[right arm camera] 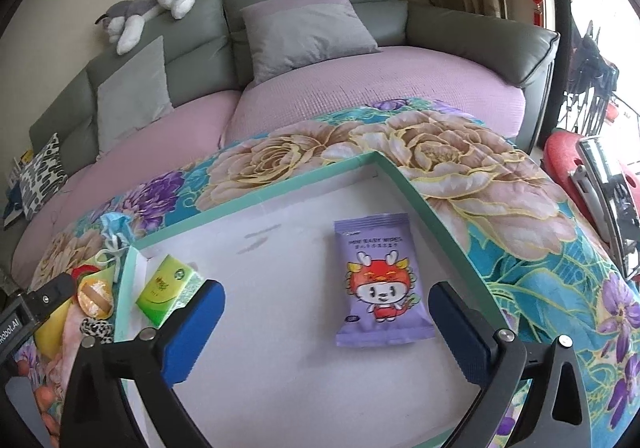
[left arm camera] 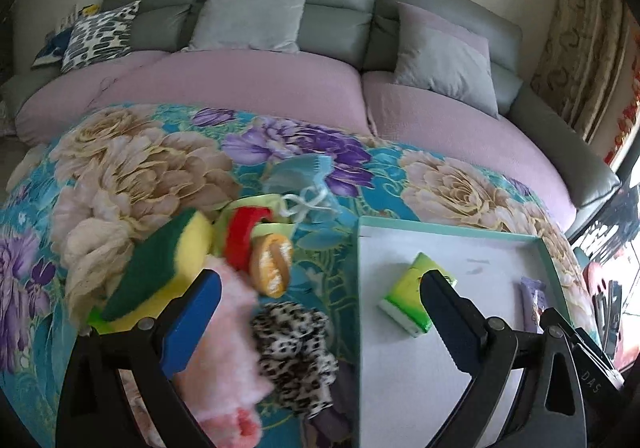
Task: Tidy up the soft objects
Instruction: 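Open the right gripper to drop the pouch while the left gripper releases the tissue pack, then move both grippers back to the pile of soft items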
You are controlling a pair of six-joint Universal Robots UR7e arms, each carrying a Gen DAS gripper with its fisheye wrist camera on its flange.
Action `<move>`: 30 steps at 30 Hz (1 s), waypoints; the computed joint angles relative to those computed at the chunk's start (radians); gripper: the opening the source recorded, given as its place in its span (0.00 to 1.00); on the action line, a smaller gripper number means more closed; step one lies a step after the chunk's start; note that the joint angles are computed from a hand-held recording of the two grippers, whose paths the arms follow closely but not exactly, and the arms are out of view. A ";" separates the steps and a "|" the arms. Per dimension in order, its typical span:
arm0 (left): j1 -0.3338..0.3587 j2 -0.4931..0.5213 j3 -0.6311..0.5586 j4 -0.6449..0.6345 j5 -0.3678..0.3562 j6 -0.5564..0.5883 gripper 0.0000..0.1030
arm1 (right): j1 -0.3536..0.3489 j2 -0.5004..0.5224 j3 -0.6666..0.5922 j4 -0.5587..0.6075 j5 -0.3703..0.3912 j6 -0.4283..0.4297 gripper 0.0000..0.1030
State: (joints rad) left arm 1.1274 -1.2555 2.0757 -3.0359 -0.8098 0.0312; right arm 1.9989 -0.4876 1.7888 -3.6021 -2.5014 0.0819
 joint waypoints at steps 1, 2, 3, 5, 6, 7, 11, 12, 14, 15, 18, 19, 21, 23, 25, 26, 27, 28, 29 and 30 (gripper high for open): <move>0.001 -0.005 0.003 -0.002 0.005 -0.001 0.97 | 0.002 -0.001 0.000 0.001 0.012 0.000 1.00; 0.002 -0.012 0.009 -0.005 0.015 -0.001 0.97 | 0.004 -0.001 0.000 0.001 0.022 -0.001 1.00; 0.003 -0.020 0.014 -0.007 0.025 -0.001 0.97 | 0.005 -0.001 -0.001 0.001 0.032 -0.003 1.00; 0.004 -0.035 0.026 -0.013 0.038 0.000 0.97 | 0.012 0.006 -0.010 -0.003 0.039 -0.014 1.00; 0.006 -0.041 0.029 -0.016 0.038 0.003 0.97 | 0.014 0.006 -0.013 0.007 0.041 -0.012 1.00; 0.007 -0.047 0.032 -0.016 0.039 0.006 0.97 | 0.014 0.004 -0.012 0.017 0.060 -0.013 1.00; 0.008 -0.070 0.042 -0.008 0.041 0.011 0.97 | 0.017 0.010 -0.019 0.033 0.089 -0.024 1.00; 0.008 -0.077 0.045 -0.010 0.042 0.013 0.97 | 0.022 0.018 -0.028 0.036 0.071 -0.032 1.00; 0.010 -0.090 0.051 -0.012 0.049 0.014 0.97 | 0.029 0.027 -0.039 0.037 0.056 -0.054 1.00; 0.011 -0.095 0.052 -0.014 0.051 0.014 0.97 | 0.028 0.025 -0.035 0.036 0.068 -0.059 1.00; 0.020 -0.116 0.054 -0.011 0.051 0.007 0.97 | 0.018 0.010 -0.014 0.045 0.159 -0.052 1.00; 0.023 -0.122 0.055 -0.008 0.049 0.001 0.97 | 0.019 0.011 -0.015 0.049 0.171 -0.055 1.00; 0.033 -0.138 0.056 -0.006 0.048 -0.006 0.97 | 0.024 0.021 -0.027 0.056 0.172 -0.068 1.00; 0.039 -0.150 0.056 -0.006 0.063 -0.004 0.97 | 0.028 0.029 -0.038 0.065 0.182 -0.079 1.00; 0.044 -0.160 0.059 -0.017 0.087 0.008 0.97 | 0.032 0.038 -0.047 0.069 0.193 -0.086 1.00; 0.046 -0.165 0.060 -0.030 0.105 0.016 0.97 | 0.035 0.043 -0.055 0.080 0.192 -0.093 1.00; 0.049 -0.167 0.060 -0.041 0.115 0.021 0.97 | 0.039 0.049 -0.063 0.087 0.190 -0.100 1.00; 0.053 -0.171 0.061 -0.057 0.125 0.027 0.97 | 0.042 0.055 -0.070 0.087 0.189 -0.107 1.00; 0.059 -0.173 0.059 -0.070 0.129 0.033 0.97 | 0.046 0.063 -0.080 0.093 0.188 -0.115 1.00; 0.065 -0.176 0.057 -0.080 0.134 0.038 0.97 | 0.048 0.067 -0.089 0.107 0.189 -0.117 1.00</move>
